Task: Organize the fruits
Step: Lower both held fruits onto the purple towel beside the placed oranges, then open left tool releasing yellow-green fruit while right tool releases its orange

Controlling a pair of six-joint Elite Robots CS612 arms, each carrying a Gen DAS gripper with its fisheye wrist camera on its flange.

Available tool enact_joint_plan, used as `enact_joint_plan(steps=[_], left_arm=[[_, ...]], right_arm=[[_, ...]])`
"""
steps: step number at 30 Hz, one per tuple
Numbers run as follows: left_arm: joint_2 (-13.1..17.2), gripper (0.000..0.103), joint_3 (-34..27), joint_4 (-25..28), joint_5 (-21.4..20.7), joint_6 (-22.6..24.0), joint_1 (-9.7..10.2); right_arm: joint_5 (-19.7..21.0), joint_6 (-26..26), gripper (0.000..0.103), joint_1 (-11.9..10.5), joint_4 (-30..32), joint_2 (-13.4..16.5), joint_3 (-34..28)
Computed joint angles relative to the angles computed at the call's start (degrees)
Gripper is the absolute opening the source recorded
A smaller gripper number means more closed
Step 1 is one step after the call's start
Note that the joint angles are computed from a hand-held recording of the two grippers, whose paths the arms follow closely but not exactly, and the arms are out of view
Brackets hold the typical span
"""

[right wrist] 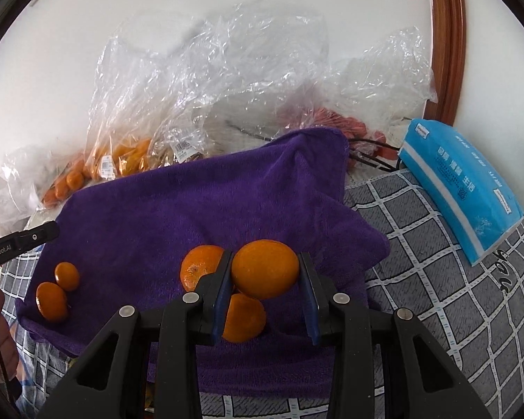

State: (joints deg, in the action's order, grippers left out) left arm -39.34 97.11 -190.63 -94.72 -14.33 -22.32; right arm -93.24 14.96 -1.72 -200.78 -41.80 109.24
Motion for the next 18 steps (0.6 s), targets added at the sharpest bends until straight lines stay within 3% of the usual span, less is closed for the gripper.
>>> enact_joint_plan(steps=[18], left_arm=[[0.91, 0.025, -1.03, 2.69, -0.6, 0.41, -0.35]], right_arm=[[0.04, 0.64, 0.037, -0.06, 1.1, 0.66, -0.61]])
